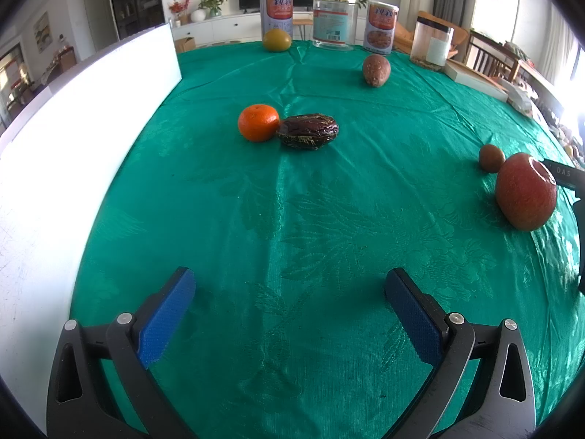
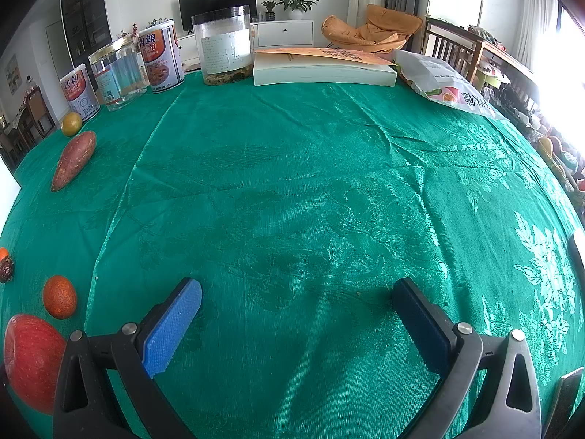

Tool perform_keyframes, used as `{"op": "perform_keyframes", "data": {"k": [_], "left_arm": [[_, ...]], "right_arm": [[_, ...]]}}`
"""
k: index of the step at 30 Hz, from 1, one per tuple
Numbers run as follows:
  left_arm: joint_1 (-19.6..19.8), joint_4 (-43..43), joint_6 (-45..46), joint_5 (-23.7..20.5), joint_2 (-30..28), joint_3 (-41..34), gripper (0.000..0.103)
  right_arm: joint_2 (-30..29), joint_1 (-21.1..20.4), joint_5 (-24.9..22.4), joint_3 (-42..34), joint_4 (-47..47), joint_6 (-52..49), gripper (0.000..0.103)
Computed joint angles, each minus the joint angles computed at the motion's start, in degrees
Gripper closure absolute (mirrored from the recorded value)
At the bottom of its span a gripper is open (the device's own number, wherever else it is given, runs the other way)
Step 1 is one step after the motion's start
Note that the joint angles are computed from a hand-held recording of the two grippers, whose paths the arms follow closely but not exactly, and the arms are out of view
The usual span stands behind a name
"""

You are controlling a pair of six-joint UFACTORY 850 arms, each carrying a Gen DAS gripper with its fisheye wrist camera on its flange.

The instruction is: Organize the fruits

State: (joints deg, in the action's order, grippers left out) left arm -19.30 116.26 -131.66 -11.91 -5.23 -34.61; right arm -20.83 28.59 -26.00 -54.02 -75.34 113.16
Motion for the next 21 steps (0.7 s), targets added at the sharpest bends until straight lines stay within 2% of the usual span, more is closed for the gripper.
{"op": "perform_keyframes", "data": {"k": [21], "left_arm": [[-0.04,-0.16,0.09,-0.05,0.03,0.01,0.000]], "right_arm": [[0.02,-0.01,0.05,0.01,-0.01,-0.02,0.000]]}}
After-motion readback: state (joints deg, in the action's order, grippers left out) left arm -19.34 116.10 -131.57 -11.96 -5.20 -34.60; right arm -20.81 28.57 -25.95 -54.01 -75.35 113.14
